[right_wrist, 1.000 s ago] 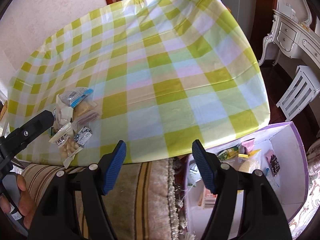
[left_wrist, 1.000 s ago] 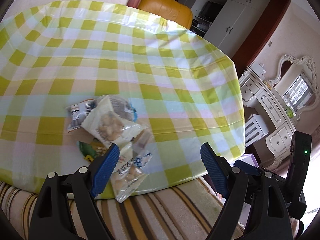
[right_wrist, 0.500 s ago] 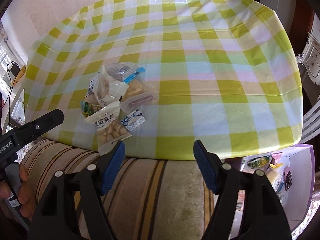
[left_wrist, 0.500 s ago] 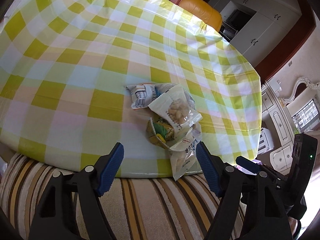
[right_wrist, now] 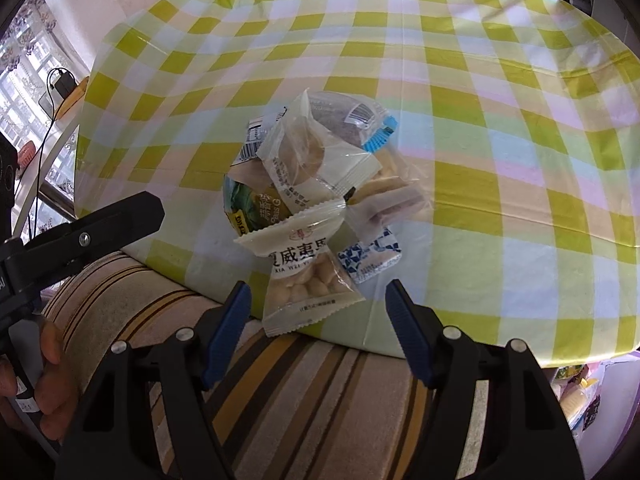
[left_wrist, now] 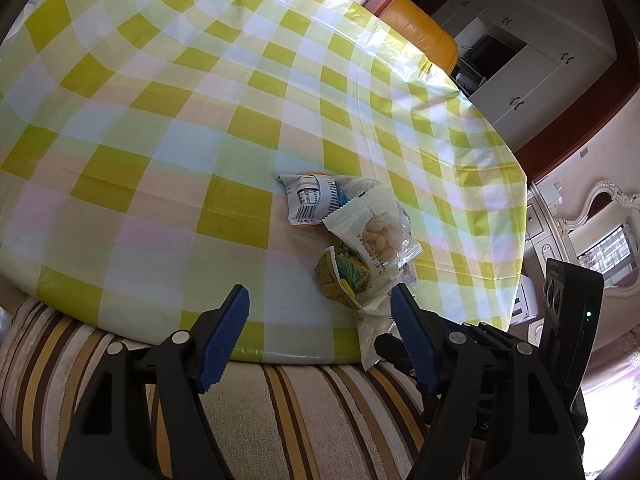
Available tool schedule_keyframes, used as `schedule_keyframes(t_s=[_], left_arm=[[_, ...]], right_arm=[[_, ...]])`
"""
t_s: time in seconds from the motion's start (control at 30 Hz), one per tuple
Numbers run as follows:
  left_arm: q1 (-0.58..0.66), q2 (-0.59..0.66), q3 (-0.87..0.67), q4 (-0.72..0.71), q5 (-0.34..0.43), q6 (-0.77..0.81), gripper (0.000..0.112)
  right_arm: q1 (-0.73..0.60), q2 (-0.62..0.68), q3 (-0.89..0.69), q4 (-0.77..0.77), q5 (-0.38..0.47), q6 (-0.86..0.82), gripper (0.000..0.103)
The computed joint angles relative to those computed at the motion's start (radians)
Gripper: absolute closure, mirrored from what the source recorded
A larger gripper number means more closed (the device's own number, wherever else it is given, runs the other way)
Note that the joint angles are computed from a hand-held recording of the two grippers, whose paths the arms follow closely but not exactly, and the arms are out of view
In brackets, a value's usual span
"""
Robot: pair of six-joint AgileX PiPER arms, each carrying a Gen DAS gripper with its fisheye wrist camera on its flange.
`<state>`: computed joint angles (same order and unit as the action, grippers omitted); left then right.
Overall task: Organize snacks
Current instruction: 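Grasp the white nut pack with red print using the right gripper, then grasp a green snack packet with the left gripper while the right gripper holds the white nut pack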
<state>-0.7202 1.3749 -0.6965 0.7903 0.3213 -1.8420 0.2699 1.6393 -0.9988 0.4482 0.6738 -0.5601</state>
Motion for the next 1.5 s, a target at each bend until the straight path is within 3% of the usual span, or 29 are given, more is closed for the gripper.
schedule_keyframes(t_s=[0.33,0.53,0.97,1.27,1.43,1.5], left_arm=[[0.051,-0.005,0.038,0.003,-0.081,-0.004,0.042],[0.073,-0.017,0.058,0.016,-0.101,-0.025,0.042],[0.085,-0.010,0.058,-0.009,-0.113,0.007,0.042],[0.071,0.025,0.011,0.021,-0.109,0.028,0.047],[0.081,0.077,-0.056,-0.002,-0.151,0.117,0.049],[0.095,0.115,-0.092,-0.136,-0.183,0.275,0.049]], right_arm=[[0.039,0.069,-0.062,-0.004,0.017,-0.018,0.042],[0.081,0.068,-0.063,-0.093,-0.016,0.043,0.056],[0.102,0.102,-0.084,-0.129,-0.012,0.062,0.049],[0.071,0.081,-0.056,-0.072,-0.033,0.027,0.059],[0.031,0.048,-0.030,-0.022,-0.041,0.002,0.059],[0.005,0.038,-0.019,0.010,-0.038,-0.016,0.059]])
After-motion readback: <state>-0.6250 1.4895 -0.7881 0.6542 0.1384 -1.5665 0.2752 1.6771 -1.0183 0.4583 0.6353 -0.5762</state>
